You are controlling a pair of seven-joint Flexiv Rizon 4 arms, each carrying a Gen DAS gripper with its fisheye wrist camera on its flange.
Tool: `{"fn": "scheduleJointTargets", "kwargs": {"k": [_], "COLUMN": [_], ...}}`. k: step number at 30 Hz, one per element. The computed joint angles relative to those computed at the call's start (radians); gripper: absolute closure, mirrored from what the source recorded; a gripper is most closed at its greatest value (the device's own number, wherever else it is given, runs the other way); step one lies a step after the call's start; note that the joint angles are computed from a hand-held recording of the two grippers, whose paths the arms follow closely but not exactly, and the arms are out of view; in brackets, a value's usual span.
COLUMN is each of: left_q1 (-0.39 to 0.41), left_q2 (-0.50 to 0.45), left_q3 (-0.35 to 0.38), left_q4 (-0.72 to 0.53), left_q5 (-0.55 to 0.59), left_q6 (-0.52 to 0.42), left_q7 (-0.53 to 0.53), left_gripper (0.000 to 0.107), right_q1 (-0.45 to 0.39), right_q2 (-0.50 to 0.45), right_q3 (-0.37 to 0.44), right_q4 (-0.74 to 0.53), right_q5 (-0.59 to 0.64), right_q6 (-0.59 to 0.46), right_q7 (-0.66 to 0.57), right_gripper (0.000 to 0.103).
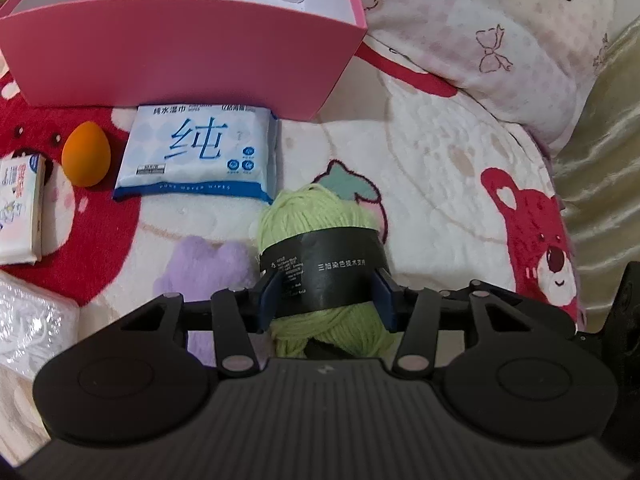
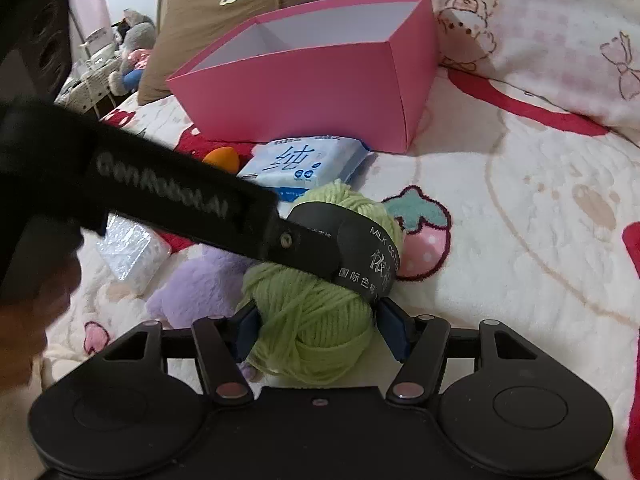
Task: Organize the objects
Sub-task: 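Move the left tool to the green yarn ball and close on it, then lift the yarn ball with the left tool and carry it into the pink box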
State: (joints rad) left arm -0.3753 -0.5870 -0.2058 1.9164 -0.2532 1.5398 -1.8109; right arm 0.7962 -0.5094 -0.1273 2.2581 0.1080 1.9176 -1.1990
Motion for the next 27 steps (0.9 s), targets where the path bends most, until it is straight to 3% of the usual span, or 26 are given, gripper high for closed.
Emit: {"fn": "scheduleJointTargets", "kwargs": {"k": [2, 4, 6, 8, 13, 17, 27], "left_q1": [0.006, 0.028, 0.088, 0.097, 0.061, 0.04, 0.027], "left_q2": [0.002, 0.002, -0.006, -0.006, 0.023, 0.06, 0.16], "left_q3": [-0.007, -0.033, -0.118, -0.131, -0.097, -0.071, -0.043], "left_q4": [0.004, 0.014, 0.043, 0.055, 0.062, 0.06, 0.069], "left_q5": [-0.009, -0.023, -0.068, -0.033, -0.022, -0.024, -0.043], "left_q6": [-0.007, -0.006, 0.031, 0.064, 0.074, 0.029, -0.063], "left_q7": [-0.008, -0.009, 0.043, 0.03, 0.011, -0.001, 0.004], "left_gripper": [0.055, 0.051, 0.05, 0.05, 0.053, 0.054, 0.055], "right_q1": [0.015, -0.03, -0.043, -0.011, 0.061, 0.103, 0.132], "right_q2": [-0.003, -0.008, -0.015, -0.017, -0.004, 0.035, 0.147], "right_q3": [-0.015, 0.029, 0.045, 0.022, -0.024, -0.057, -0.093], "right_q4": [0.0, -0.001, 0.005, 0.013, 0.023, 0.03, 0.052], "right_q5": [0.013, 0.001, -0.002, 0.019, 0.084, 0.116, 0.075], "right_q6": [-0.006, 0.006, 0.036, 0.058, 0.082, 0.053, -0.024], "right_q7": [0.008, 0.02, 0.017, -0.002, -0.06, -0.09, -0.091], "right_gripper": [0.031, 0.032, 0.035, 0.04, 0.044, 0.044, 0.044]}}
